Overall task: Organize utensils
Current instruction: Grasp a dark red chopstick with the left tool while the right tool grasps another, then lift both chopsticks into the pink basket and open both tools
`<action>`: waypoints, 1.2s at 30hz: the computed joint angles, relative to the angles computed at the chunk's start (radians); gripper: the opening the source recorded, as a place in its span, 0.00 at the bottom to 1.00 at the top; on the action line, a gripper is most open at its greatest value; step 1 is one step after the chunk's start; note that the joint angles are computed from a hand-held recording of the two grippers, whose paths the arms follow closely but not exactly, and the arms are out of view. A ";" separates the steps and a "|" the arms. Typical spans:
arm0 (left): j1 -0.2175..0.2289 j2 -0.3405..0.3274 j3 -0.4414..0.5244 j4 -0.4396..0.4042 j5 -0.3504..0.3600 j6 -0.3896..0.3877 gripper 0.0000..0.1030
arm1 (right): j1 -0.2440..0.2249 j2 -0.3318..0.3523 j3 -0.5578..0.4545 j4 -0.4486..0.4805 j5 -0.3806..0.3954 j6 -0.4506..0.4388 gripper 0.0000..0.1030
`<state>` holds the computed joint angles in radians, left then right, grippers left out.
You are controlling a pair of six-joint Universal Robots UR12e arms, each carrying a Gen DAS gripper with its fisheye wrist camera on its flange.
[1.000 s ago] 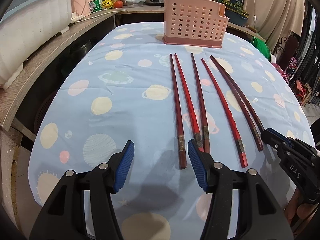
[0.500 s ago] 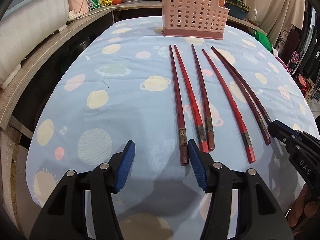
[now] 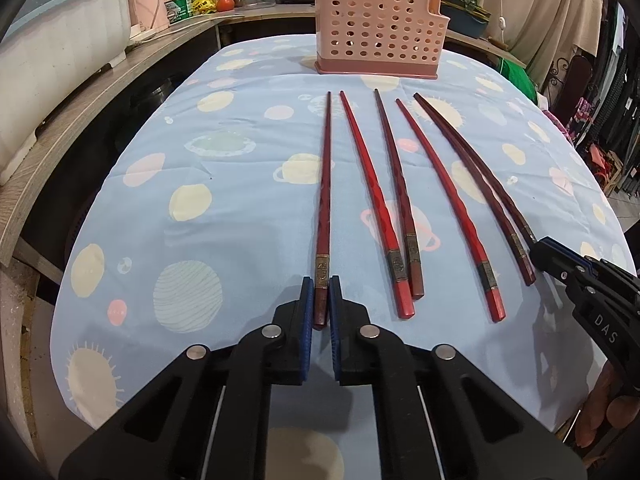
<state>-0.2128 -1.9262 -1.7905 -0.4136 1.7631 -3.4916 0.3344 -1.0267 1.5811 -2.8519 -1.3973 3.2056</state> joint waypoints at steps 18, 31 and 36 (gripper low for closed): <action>0.006 0.069 -0.016 0.008 -0.017 -0.017 0.07 | -0.012 -0.085 0.049 -0.014 0.009 0.024 0.07; 0.024 0.121 0.042 0.008 -0.014 0.003 0.07 | -0.044 -0.146 0.008 -0.063 0.010 0.092 0.07; 0.035 0.120 0.079 0.028 -0.001 0.018 0.07 | -0.050 -0.138 -0.034 -0.088 -0.006 0.103 0.07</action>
